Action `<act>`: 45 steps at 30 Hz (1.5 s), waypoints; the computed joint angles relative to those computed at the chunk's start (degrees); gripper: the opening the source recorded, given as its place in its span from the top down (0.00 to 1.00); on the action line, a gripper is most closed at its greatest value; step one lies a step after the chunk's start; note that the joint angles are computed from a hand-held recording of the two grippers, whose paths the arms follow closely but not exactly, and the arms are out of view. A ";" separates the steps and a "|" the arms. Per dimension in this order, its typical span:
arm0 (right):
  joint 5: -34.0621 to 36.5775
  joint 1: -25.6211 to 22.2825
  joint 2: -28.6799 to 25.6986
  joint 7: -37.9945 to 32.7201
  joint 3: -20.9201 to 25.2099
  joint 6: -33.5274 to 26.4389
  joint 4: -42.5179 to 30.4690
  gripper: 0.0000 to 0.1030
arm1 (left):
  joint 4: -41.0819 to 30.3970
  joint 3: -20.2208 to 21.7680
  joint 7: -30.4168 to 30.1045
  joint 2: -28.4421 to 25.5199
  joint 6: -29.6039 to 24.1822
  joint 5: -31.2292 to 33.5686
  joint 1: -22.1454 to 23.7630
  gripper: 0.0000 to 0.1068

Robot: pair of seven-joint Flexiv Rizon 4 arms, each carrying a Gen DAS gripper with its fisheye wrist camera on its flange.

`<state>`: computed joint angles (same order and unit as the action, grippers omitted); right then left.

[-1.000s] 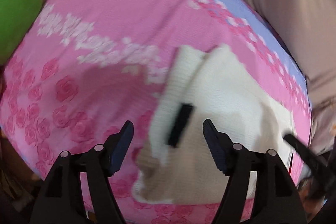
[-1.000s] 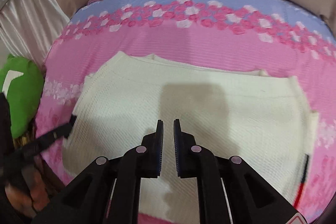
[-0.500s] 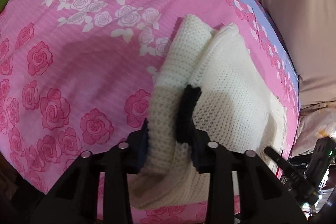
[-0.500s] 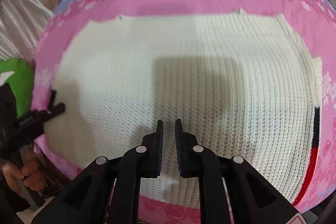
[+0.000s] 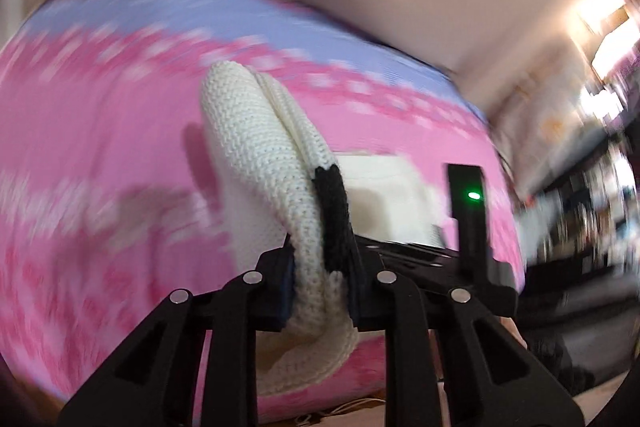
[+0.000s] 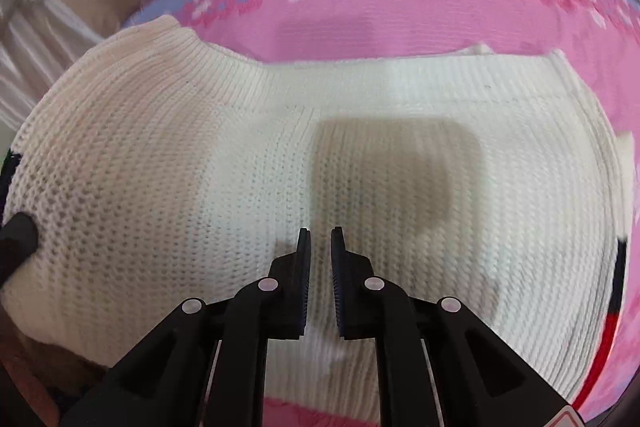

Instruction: Fold small clothes

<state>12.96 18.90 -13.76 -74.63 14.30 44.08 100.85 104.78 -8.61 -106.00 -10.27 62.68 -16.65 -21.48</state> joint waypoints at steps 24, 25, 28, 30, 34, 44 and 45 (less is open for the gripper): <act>6.94 -3.26 8.69 3.86 -3.74 -1.48 7.48 0.21 | -3.79 4.67 -21.00 -1.89 -6.17 15.49 -2.01 0.24; 8.34 -3.23 7.58 3.59 -3.31 -3.04 6.75 0.27 | -3.40 4.26 -21.27 -1.69 -5.90 15.51 -1.84 0.24; 9.55 -2.82 6.83 2.49 -2.10 -2.77 5.80 0.78 | -2.41 3.93 -21.95 -0.53 -5.50 16.53 -1.47 0.24; 10.02 -2.93 8.25 0.40 -1.59 0.12 5.98 0.80 | -2.17 3.48 -21.66 -0.14 -4.89 16.46 -1.08 0.24; 20.37 -5.84 14.34 -7.38 -3.24 4.01 5.07 0.81 | -2.84 2.39 -19.44 -0.54 -4.68 16.10 -0.90 0.24; 9.83 -11.29 10.29 0.81 -7.06 -0.20 10.46 0.70 | -12.19 1.65 -13.50 -6.53 -14.25 18.96 -3.86 0.24; 8.64 -11.20 11.22 1.98 -6.88 0.60 10.69 0.69 | -13.45 1.76 -13.43 -7.25 -15.02 19.66 -4.35 0.24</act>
<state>21.60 7.70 -2.55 -72.65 7.42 44.68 111.54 91.33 -6.85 -119.43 -17.52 47.66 3.01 -25.83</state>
